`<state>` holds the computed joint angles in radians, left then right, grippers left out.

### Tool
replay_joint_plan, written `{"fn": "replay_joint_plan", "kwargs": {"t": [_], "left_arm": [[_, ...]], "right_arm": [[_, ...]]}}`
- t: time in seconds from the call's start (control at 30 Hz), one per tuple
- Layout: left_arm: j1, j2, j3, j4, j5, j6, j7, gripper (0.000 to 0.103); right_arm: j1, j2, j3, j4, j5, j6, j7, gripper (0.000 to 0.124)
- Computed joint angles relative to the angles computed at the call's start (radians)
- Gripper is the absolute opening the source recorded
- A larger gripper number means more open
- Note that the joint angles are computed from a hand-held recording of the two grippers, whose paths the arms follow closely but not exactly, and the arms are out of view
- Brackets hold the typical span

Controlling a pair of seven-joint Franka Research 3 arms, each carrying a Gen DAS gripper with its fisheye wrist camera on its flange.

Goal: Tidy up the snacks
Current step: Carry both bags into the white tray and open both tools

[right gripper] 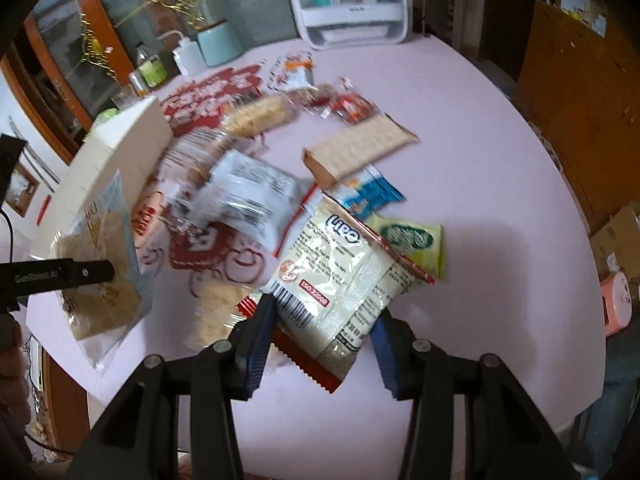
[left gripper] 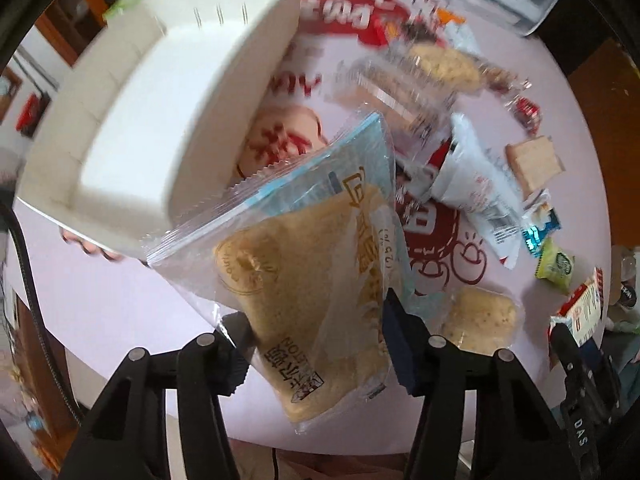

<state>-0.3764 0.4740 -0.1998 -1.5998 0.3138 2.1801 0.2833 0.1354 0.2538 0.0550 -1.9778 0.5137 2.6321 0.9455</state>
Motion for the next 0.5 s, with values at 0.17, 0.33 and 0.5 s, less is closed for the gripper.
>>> {"fn": "replay_joint_plan", "kwargs": {"t": [0.17,0.33,0.5], "left_arm": [[-0.029,-0.114,0.019,-0.069,0.119,-0.003,-0.053,0.054],[-0.018,-0.255,0.014,-0.167,0.229,-0.024,-0.102,0.054],[0.043,-0.426,-0.002,-0.315,0.273,-0.02,-0.134,0.054]], "right_arm": [[-0.001,-0.039,0.031,-0.008,0.086,-0.022,-0.067,0.046],[0.032,-0.077,0.055,-0.007,0.173,-0.042,-0.136,0.046],[0.091,-0.097,0.067,0.015,0.197,-0.054,-0.14,0.046]]}}
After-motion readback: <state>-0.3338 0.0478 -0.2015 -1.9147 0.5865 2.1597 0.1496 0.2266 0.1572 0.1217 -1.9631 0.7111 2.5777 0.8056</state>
